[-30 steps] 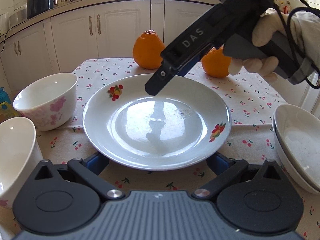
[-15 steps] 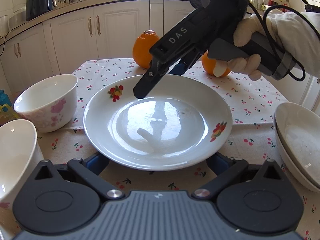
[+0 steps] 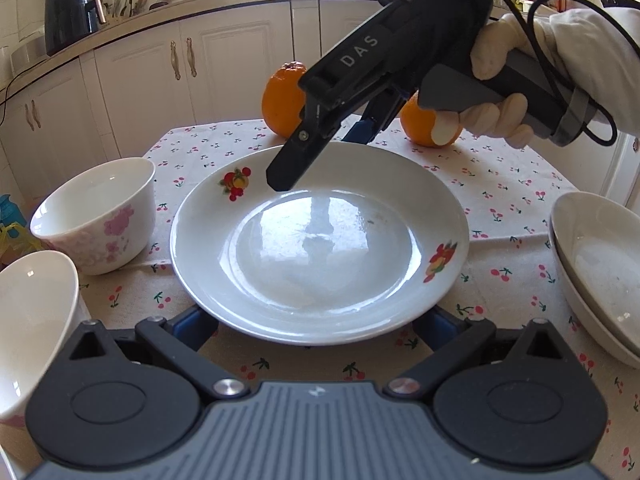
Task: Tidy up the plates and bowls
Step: 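Close the right gripper on the rim of the flower-print white plate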
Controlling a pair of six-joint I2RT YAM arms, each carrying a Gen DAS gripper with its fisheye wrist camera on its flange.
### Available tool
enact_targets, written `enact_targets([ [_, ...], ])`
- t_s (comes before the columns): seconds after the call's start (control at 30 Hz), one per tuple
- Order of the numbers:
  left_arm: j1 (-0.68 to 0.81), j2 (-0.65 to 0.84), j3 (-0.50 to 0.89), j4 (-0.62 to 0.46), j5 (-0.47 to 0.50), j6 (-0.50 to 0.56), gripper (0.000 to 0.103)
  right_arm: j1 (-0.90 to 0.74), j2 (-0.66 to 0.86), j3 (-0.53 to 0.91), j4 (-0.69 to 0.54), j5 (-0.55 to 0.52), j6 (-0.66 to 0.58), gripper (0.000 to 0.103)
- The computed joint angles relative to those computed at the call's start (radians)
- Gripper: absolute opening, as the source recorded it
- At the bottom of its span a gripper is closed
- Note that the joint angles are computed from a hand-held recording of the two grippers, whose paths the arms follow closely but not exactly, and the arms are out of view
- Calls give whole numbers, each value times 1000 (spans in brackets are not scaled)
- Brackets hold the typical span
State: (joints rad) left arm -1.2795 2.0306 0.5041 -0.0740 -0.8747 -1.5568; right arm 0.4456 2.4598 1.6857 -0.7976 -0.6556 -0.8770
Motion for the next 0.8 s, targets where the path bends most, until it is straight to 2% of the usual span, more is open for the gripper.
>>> enact_targets([
  [0.33, -49, -61, 9, -82, -9, -22, 102, -22, -74, -93, 36, -4, 5, 93],
  [0.8, -161, -142, 92, -293, -29, -77, 102, -101, -288, -347, 108, -5, -14, 93],
])
